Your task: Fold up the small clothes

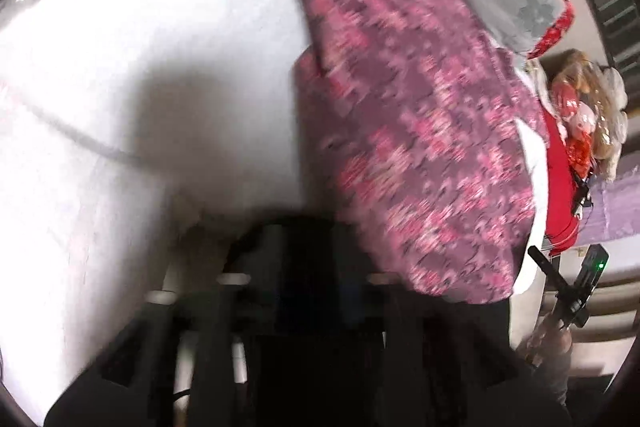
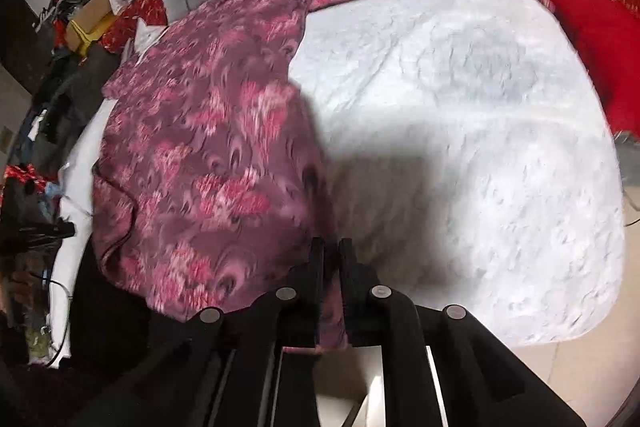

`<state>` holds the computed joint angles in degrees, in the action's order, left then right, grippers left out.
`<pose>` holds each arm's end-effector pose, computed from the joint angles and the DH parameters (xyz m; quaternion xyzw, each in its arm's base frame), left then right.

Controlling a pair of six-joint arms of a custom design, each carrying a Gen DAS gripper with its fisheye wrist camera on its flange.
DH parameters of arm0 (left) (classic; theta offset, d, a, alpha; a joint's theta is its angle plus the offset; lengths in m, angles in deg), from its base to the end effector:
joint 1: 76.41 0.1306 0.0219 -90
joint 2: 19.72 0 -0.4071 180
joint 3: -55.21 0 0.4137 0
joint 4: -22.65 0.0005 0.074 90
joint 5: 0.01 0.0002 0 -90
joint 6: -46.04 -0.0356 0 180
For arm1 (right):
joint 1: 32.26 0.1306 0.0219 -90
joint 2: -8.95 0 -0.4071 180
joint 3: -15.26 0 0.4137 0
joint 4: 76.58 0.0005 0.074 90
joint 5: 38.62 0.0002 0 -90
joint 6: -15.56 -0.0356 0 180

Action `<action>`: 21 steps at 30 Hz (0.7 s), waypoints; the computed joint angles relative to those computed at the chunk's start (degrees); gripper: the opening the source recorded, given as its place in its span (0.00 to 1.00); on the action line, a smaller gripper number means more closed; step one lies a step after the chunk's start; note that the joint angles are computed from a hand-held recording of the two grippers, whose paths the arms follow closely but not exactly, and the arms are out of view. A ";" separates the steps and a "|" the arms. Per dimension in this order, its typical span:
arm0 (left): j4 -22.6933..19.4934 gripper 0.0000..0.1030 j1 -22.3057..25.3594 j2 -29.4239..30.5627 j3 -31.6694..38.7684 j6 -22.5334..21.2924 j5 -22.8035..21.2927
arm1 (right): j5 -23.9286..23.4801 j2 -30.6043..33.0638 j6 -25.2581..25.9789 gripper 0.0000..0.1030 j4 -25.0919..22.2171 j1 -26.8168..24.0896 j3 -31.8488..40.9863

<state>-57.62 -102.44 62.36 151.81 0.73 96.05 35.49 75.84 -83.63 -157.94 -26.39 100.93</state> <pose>0.3675 -0.1842 0.5377 -0.1473 0.9652 -0.1635 0.1412 0.3009 0.0402 0.5420 -0.0049 0.9627 0.1639 0.2151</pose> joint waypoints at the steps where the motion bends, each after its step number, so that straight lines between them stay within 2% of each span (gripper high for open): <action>1: 0.72 0.67 0.03 0.65 0.38 -0.04 -0.39 | -0.71 0.69 -0.55 0.15 1.07 -0.25 1.11; 2: 1.31 0.69 0.35 2.07 1.43 0.01 -0.53 | -0.44 1.06 -1.23 0.24 2.27 0.08 1.47; 3: 1.91 0.69 0.86 4.74 3.29 -0.06 0.43 | -0.30 1.55 -1.53 0.32 3.29 0.23 2.09; 4: 1.66 0.69 1.49 6.49 4.52 -0.08 2.01 | 0.30 1.97 -1.53 0.43 4.42 0.55 2.38; 5: 1.21 0.69 1.62 8.23 5.62 0.82 3.16 | 1.22 3.02 -2.14 0.47 5.42 1.77 3.14; 9: -0.06 0.67 3.22 11.71 6.57 2.79 6.84 | 4.68 6.41 -1.25 0.49 7.28 4.59 4.25; 10: 0.96 0.55 3.37 11.18 5.47 3.44 7.77 | 6.39 7.34 -1.08 0.49 7.69 5.34 4.56; 11: 2.26 0.22 3.52 10.54 4.44 3.62 8.82 | 7.96 8.08 -0.96 0.49 8.10 5.85 4.69; 12: 3.16 0.08 3.59 10.02 3.64 3.15 9.88 | 8.89 8.70 -1.01 0.49 8.46 6.06 4.69; 14: 4.58 0.08 3.83 7.94 2.02 3.65 9.88 | 8.02 9.65 -1.13 0.49 9.32 5.72 4.26; 15: 4.81 0.08 4.08 7.04 1.75 3.81 9.96 | 6.34 9.91 -0.96 0.47 9.65 5.49 3.93; 16: 5.36 0.07 4.46 5.75 1.26 4.18 10.44 | 4.17 10.15 -0.54 0.34 9.77 5.13 3.77; 17: 5.85 0.06 5.02 4.54 0.99 4.69 11.04 | 1.96 10.59 -0.22 0.03 9.45 4.96 4.12; 18: 6.28 0.06 5.57 2.61 0.75 5.43 11.20 | 0.40 10.54 -0.56 0.04 9.34 4.77 4.46; 21: 4.91 0.06 6.83 -1.18 1.43 4.99 9.61 | -6.58 7.47 -4.57 0.04 13.34 1.90 4.52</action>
